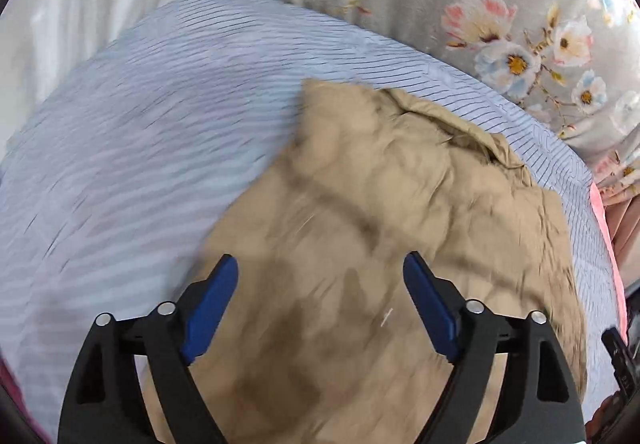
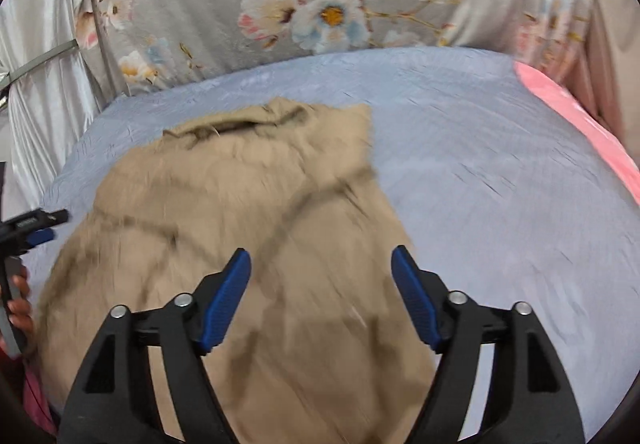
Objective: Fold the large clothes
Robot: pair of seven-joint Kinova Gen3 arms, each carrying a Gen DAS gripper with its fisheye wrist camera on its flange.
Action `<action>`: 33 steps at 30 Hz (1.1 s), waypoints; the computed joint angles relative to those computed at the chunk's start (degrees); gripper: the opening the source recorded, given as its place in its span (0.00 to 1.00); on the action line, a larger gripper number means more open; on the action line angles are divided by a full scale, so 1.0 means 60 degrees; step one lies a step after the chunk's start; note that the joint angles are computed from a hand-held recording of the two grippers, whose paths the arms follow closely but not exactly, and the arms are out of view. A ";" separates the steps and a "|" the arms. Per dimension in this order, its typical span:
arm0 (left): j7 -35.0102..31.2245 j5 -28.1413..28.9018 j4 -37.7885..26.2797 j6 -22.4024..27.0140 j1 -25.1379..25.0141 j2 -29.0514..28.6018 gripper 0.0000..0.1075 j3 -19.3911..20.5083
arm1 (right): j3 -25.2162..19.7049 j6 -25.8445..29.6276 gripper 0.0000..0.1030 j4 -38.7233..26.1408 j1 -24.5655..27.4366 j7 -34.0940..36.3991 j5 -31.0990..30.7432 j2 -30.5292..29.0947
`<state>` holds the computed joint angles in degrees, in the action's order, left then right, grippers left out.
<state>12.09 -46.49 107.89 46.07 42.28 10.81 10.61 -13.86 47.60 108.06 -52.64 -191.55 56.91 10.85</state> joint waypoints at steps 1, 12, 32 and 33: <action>0.0233 0.0072 0.0270 0.0117 0.0043 -0.0197 0.77 0.0090 | -0.0119 0.0370 0.71 0.0357 -0.0194 -0.0212 -0.0164 -0.0332; 0.2440 0.1504 0.3055 -0.0101 -0.0332 -0.2062 0.77 0.1639 | -0.1541 -0.0229 0.77 0.2936 -0.0151 -0.3089 -0.1151 -0.1679; 0.2896 0.0801 0.2994 -0.0751 -0.0700 -0.3108 0.01 0.3013 | -0.2734 -0.0387 0.05 0.4287 -0.0926 -0.8585 0.2453 -0.2361; 0.2825 0.0804 0.2853 -0.0512 -0.0808 -0.3249 0.01 0.3255 | -0.2809 -0.0077 0.04 0.4218 -0.1057 -0.8439 0.2429 -0.2460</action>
<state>29.04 -41.67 125.01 43.00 37.43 -8.68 30.14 -30.72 47.14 133.37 -58.98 -242.19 71.48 -3.91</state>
